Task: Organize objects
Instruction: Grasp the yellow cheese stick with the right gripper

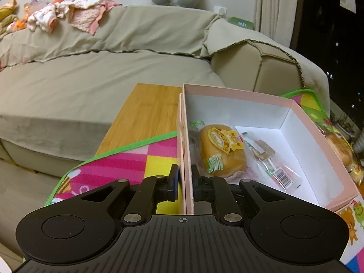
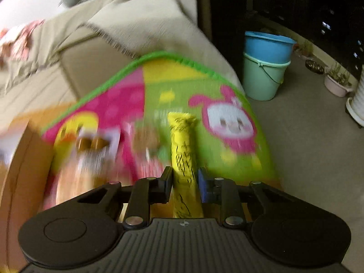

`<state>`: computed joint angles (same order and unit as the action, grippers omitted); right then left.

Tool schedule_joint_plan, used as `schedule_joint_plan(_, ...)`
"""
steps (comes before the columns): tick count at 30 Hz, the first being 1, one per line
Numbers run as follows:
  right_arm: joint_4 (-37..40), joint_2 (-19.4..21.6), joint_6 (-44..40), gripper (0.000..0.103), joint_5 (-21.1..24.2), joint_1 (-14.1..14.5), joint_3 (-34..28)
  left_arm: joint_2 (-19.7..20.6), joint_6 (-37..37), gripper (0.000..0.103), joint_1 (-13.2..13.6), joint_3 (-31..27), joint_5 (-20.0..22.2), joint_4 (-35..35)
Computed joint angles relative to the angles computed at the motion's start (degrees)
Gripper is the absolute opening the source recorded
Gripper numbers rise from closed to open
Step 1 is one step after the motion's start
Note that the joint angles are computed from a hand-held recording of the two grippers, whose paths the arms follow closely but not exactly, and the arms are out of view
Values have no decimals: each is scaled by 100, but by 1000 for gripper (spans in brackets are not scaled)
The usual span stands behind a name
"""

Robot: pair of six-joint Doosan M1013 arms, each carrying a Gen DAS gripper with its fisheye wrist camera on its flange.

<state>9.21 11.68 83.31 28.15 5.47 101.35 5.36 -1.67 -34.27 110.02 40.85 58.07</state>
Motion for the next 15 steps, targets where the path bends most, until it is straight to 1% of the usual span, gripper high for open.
schedule_joint_plan(3,299,-334,-429,22,46,-64,402,-16,-16,12,10,16,-42,-1)
schedule_joint_plan(6,561,-723,-904,22,99,-70,802,-25,-11,12,15,29,-68,-5)
schedule_joint_plan(11,874,-1350,-1461,24,288,52,1404,-22,-10,12,16,26,-66,-8)
schedule_joint_plan(14,1113,-1592,-1610,25,412,88,1617,-21,6,12,18,25,-61,-13)
schedule_joint_plan(15,1162,-1639,-1637,28,454,94,1645,-21,6,12,18,25,-61,-13)
